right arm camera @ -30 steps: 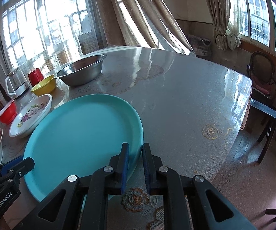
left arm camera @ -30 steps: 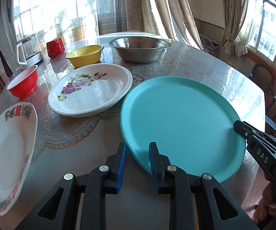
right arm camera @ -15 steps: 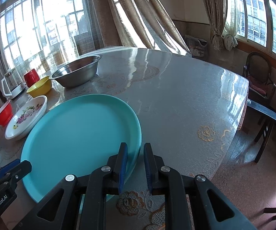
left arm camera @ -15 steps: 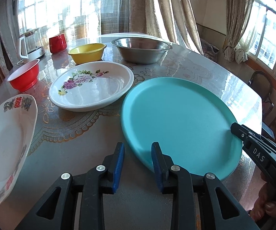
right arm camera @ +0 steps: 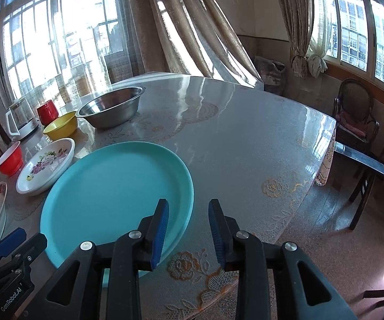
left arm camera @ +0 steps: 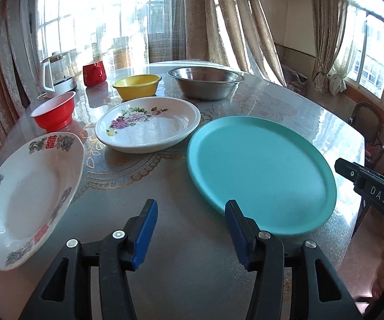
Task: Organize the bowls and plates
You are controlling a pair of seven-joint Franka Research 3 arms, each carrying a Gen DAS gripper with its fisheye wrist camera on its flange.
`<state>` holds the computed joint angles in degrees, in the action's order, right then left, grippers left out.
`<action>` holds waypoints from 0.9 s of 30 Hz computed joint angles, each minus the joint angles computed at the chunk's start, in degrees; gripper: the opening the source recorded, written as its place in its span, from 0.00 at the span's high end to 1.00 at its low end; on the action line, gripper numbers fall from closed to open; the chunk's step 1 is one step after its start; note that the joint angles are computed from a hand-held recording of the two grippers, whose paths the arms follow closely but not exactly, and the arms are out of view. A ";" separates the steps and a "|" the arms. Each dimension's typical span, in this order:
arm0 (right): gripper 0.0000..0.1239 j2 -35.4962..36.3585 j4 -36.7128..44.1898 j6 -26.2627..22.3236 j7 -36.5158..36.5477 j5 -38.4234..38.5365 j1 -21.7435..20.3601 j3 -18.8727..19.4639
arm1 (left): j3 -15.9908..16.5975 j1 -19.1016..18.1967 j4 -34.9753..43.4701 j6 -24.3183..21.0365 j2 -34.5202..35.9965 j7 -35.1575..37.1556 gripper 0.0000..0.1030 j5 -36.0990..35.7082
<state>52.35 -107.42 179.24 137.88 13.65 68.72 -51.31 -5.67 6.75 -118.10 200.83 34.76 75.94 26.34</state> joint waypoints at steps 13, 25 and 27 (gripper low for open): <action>0.68 -1.72 2.67 -1.24 -1.17 -4.40 1.09 1.39 | -0.64 7.78 -7.18 5.48 -4.37 -5.44 0.21 4.14; 0.68 -1.98 7.44 -2.73 -2.53 -9.61 0.00 4.38 | -3.03 17.89 -9.15 7.47 -7.31 -20.97 0.16 20.38; 0.68 -2.15 8.25 -2.82 -2.70 -10.65 -0.51 5.23 | -2.36 18.30 -9.37 8.22 -7.74 -22.79 0.16 22.01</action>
